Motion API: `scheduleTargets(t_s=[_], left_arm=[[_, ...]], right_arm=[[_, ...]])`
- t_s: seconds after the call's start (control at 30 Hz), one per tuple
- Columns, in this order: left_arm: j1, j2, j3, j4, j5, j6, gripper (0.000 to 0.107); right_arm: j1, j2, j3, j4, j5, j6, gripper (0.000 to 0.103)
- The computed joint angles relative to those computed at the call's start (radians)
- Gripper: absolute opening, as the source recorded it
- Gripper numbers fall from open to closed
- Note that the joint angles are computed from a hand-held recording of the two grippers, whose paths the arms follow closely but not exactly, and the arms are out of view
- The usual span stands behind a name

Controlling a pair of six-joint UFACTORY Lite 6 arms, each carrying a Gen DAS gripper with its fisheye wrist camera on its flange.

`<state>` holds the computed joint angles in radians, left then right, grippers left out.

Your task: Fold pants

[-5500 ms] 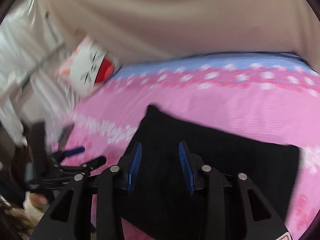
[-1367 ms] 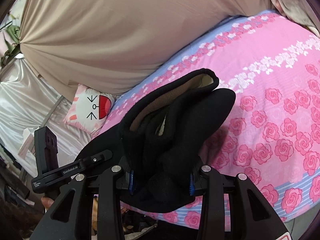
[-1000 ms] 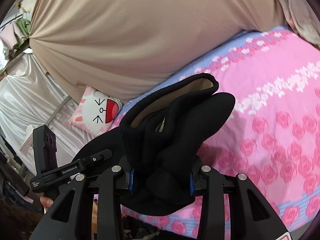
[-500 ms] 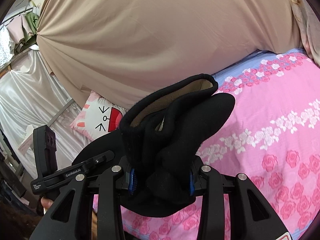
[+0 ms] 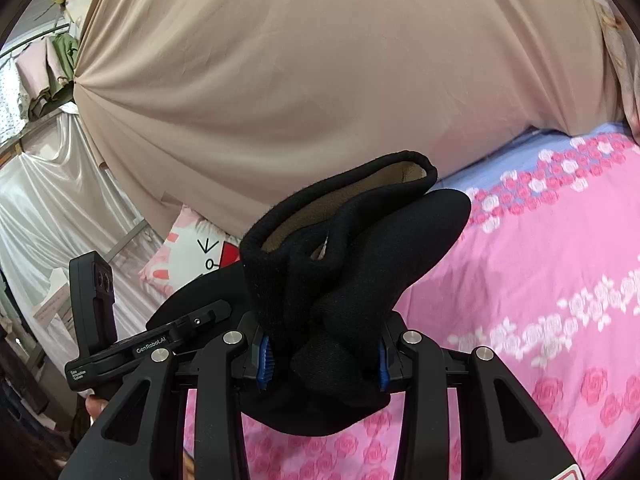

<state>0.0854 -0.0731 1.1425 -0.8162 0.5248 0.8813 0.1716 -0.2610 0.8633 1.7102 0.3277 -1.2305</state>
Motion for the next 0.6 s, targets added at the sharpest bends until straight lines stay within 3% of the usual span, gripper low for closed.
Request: scheduleTargets(t_s=[0.37,0.47,0.6], left_arm=[[-0.064,0.275,0.314,-0.081,-0.081,0.073,0.026],[-0.087,0.389,0.419,-0.137,-0.14,0.12,0.026],[-0.109,0.597,0.615,-0.094,-0.191,0.057,0.026]], right_arm=[[-0.129,0.226,0.19,0.239,0.123,-0.297,0.036],[-0.171,0.355,0.292,0.269,0.179,-0.341,0.036],[-0.224,0.596,0.471,0.285,0.25,-0.357,0.036]])
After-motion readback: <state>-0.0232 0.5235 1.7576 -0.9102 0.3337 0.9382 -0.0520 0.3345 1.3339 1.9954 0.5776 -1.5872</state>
